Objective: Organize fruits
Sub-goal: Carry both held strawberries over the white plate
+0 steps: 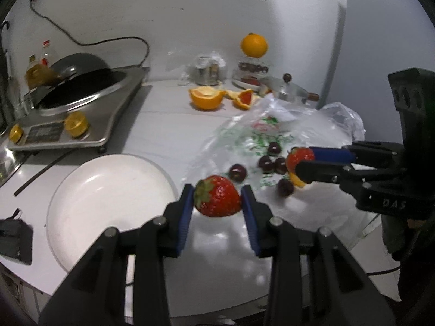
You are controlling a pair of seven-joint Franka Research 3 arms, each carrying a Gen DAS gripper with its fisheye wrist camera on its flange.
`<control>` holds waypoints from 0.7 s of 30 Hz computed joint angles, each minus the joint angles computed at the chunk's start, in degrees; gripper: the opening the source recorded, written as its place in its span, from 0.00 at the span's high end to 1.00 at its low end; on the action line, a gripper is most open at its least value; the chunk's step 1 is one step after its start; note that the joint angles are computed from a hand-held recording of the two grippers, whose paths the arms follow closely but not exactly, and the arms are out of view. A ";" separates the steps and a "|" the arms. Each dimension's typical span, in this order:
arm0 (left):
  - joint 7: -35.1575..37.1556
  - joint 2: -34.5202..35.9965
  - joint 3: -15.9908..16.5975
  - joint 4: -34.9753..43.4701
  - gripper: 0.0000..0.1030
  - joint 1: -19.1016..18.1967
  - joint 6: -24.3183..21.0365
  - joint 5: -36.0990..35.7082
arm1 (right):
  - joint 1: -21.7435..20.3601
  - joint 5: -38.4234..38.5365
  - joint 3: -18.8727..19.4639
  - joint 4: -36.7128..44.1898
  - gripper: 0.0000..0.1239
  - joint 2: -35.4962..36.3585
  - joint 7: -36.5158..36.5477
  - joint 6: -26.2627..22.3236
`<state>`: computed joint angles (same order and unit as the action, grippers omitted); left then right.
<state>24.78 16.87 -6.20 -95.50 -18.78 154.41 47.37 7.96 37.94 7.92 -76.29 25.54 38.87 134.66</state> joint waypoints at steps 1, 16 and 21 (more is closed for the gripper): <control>-0.85 -0.81 0.36 -1.20 0.65 0.06 0.39 0.57 | 0.44 -0.50 0.01 0.12 0.73 0.05 0.20 0.04; -8.73 -9.55 -0.17 -14.02 0.65 6.06 4.53 6.13 | 6.05 -6.48 1.02 4.84 0.73 3.33 3.80 -1.26; -10.04 -10.46 -0.66 -15.78 0.65 7.56 5.22 6.64 | 7.36 -8.05 1.25 6.79 0.73 4.68 4.53 -2.14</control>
<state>14.75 6.41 -6.86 -111.28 -11.22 159.63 54.02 15.33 29.89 9.17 -69.50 30.22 43.40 132.52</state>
